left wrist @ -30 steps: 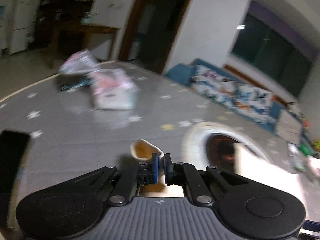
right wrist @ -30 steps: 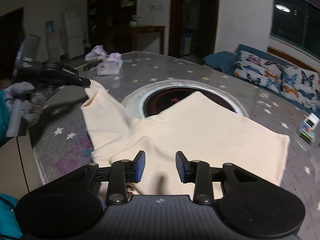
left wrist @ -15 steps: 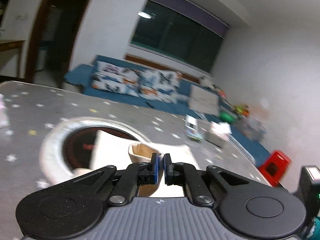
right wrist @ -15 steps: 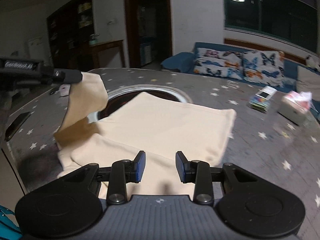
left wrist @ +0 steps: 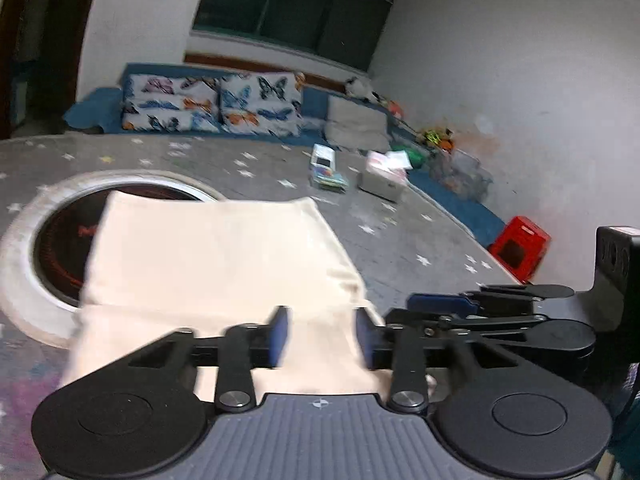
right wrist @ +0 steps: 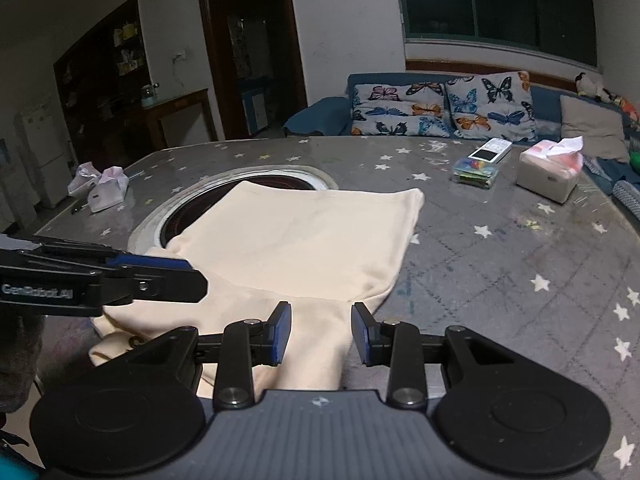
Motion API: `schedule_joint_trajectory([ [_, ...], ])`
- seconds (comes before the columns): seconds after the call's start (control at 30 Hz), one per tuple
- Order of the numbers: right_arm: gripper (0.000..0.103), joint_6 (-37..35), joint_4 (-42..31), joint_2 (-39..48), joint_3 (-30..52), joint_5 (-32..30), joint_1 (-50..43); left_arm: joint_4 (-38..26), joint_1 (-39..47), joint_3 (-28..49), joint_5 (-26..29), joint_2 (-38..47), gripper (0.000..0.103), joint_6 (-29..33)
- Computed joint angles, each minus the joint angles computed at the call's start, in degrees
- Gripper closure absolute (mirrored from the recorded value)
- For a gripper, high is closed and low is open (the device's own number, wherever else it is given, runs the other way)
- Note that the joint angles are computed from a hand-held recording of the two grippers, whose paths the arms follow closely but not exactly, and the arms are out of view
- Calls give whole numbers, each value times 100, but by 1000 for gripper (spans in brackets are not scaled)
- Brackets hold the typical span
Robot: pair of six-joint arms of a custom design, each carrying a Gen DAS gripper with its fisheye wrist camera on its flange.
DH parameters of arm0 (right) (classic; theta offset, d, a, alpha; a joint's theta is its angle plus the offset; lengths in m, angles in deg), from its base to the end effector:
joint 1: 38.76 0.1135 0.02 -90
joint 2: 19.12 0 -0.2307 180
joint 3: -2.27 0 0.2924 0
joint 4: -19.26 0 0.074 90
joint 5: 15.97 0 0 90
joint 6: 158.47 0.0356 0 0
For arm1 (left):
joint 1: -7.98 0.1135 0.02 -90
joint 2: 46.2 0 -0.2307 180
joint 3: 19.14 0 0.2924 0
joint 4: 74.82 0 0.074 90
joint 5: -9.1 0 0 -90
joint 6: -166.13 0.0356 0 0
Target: Fold clothes
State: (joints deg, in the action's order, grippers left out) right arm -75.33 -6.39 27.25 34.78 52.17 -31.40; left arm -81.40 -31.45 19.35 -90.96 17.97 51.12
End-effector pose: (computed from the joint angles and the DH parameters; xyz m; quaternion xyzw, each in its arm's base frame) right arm 0.2237 0.0423 0.1423 -0.1902 0.8712 0.1733 0.4180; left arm 0.2165 -0.1700 0.1362 0.0675 0.8708 -0.1915 0.4478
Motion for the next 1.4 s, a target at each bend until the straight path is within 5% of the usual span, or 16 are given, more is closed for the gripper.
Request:
schedule_joint_trajectory([
  [0.43,70,213,542,1482,511,288,745,-1647,1209,-1437,-372,-2392,58,166],
  [0.63,94,250,726,1825,633,542,980,-1740,1411,-1656,-226,-2598,59,267],
  [0.8,97,136,664,1273,555,973,1256,-1887,1477,-1749,-158,-2773,60,347],
  [1.1,89,219,795,1944,792,1141,1211,-1941,1635,-1499,-106,-2731,62,525],
  [1.4,89,-34,794,1551,633,868,1352,-442,1667,-654,428,-827,69,657],
])
